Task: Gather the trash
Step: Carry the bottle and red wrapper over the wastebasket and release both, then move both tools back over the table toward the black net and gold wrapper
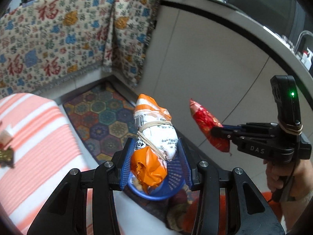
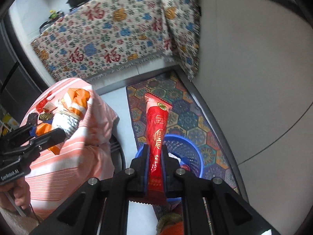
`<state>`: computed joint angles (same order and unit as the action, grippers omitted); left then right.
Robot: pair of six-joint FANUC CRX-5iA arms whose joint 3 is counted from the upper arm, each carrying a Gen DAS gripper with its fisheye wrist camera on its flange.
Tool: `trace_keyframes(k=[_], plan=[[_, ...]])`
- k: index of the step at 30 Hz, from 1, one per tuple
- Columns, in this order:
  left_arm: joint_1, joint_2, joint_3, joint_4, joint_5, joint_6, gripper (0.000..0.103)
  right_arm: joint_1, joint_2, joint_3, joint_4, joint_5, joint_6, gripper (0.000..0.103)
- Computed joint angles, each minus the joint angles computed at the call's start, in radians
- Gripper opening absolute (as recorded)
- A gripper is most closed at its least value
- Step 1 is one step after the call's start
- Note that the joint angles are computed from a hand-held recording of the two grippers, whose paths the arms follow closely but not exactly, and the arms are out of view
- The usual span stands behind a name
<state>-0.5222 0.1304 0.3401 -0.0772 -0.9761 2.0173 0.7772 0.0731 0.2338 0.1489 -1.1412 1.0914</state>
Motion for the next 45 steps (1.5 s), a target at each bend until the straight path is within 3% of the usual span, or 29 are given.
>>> trace_keyframes(k=[10,25,27,28,30,31,34,36,40,42,45], plan=[[-0.010,0.102,0.047,0.021,-0.003,0.003,0.045,-0.105,0.045,-0.012,-0.127,0.029,0.052,0.011],[-0.012,0.186,0.091,0.036,-0.023,-0.004,0.047,-0.147,0.086,-0.029,-0.182,0.047,0.069,0.014],[-0.012,0.195,0.091,0.036,-0.018,0.006,0.050,-0.152,0.093,-0.031,-0.186,0.052,0.070,0.015],[-0.008,0.199,0.086,0.044,-0.010,0.009,0.057,-0.156,0.099,-0.028,-0.191,0.052,0.072,0.016],[0.000,0.209,0.078,0.066,0.004,0.017,0.075,-0.166,0.107,-0.028,-0.206,0.058,0.074,0.036],[0.002,0.213,0.076,0.068,0.013,0.028,0.081,-0.169,0.107,-0.033,-0.208,0.065,0.071,0.041],[0.005,0.214,0.074,0.080,0.012,0.030,0.082,-0.175,0.101,-0.048,-0.210,0.083,0.062,0.041],[0.002,0.194,0.067,0.068,0.012,0.034,0.082,-0.162,0.078,-0.080,-0.164,0.118,0.031,0.041],[-0.008,0.101,0.023,0.022,0.020,0.052,0.085,-0.092,0.001,-0.179,0.045,0.221,-0.090,0.041],[-0.017,0.040,-0.005,-0.025,0.010,0.068,0.089,-0.051,-0.038,-0.220,0.147,0.265,-0.151,0.050],[-0.034,-0.077,-0.070,-0.126,-0.034,0.117,0.097,0.022,-0.075,-0.246,0.272,0.294,-0.190,0.055]])
